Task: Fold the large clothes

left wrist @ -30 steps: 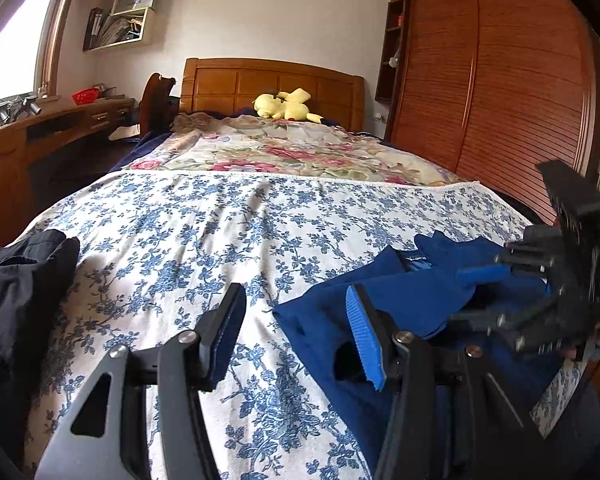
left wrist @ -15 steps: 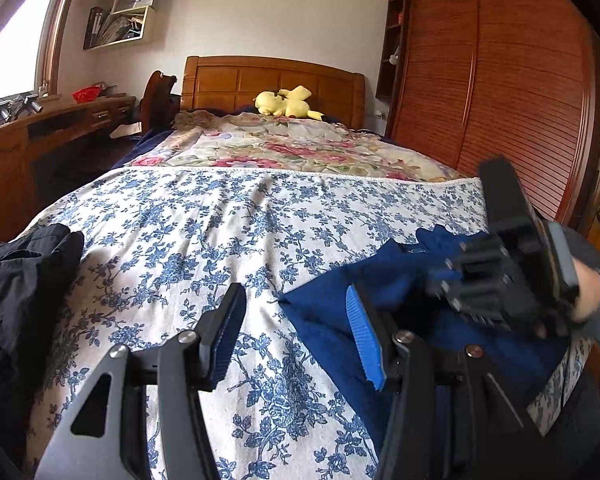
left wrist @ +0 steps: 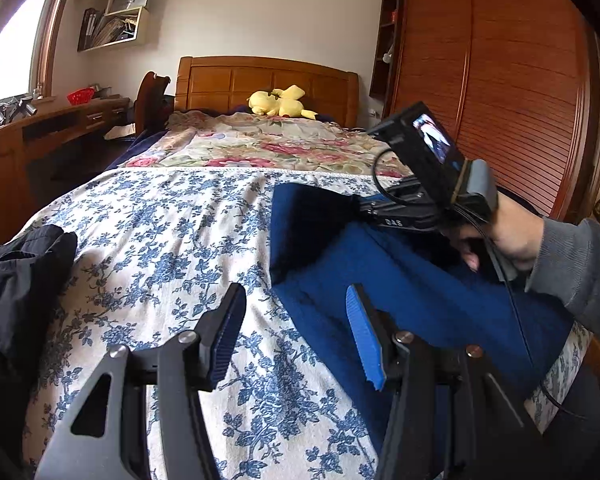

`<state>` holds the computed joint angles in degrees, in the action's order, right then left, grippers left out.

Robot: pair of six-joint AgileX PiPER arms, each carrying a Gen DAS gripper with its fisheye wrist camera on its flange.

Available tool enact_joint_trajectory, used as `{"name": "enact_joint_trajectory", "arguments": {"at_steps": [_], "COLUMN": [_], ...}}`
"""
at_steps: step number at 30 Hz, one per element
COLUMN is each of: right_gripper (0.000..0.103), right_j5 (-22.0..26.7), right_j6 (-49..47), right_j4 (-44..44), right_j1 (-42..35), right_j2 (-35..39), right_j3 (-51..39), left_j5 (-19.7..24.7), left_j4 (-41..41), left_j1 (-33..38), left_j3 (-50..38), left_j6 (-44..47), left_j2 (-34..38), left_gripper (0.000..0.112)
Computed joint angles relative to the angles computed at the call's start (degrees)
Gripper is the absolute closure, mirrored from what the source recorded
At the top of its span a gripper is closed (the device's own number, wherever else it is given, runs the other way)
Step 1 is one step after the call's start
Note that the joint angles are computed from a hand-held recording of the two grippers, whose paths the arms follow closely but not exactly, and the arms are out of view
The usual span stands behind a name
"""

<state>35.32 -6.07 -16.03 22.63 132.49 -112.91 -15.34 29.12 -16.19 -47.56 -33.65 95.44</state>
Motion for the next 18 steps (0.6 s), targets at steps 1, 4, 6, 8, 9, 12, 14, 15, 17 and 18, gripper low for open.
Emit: {"name": "enact_joint_trajectory", "arguments": {"at_steps": [1, 4, 6, 8, 9, 12, 14, 15, 17, 18], "right_gripper": [0.099, 0.073, 0.064, 0.062, 0.062, 0.061, 0.06, 0.059, 0.059, 0.059], "right_j5": [0.9, 2.7, 0.8, -1.0, -1.7, -4.6, -6.4, -6.8, -7.4, -7.7], "right_j6": [0.4, 3.5, 4.0, 3.1, 3.0, 2.7, 2.9, 2.9, 2.0, 1.1], "right_j4": [-0.3, -2.1, -1.5, -0.2, -0.3, -0.4, -0.3, -0.1, 0.8, 1.8], "right_j1": [0.0, 0.2, -0.3, -1.3, -1.8, -4.5, -6.4, -7.5, -10.4, -11.7], "right_j2": [0.8, 1.4, -0.7, -3.3, -4.5, -9.1, -11.7, -13.0, -15.3, -16.2], "right_j3": [-1.8, -4.2, -1.7, 1.7, 3.2, 10.0, 13.8, 15.3, 18.2, 19.4], "left_j5": [0.1, 0.4, 0.4, 0.8, 1.1, 2.0, 2.6, 3.0, 4.0, 4.5], "left_j4": [-0.2, -0.6, -1.0, -0.4, -1.0, -2.6, -3.7, -4.4, -4.6, -4.6], "left_j1": [-0.3, -1.4, -2.0, -3.1, -3.8, -6.2, -8.2, -8.9, -10.9, -11.4], "left_j3": [-0.2, -0.8, -1.1, -1.9, -2.4, -4.0, -5.7, -6.4, -8.7, -9.6], "left_j6": [0.1, 0.6, 0.9, 0.3, 0.8, 2.2, 2.9, 3.4, 3.4, 3.4], "left_j2": [0.0, 0.1, 0.2, 0.5, 0.6, 1.2, 2.0, 2.3, 3.8, 4.4], "left_gripper": [0.061, 0.061, 0.061, 0.061, 0.061, 0.061, 0.061, 0.061, 0.061, 0.061]}}
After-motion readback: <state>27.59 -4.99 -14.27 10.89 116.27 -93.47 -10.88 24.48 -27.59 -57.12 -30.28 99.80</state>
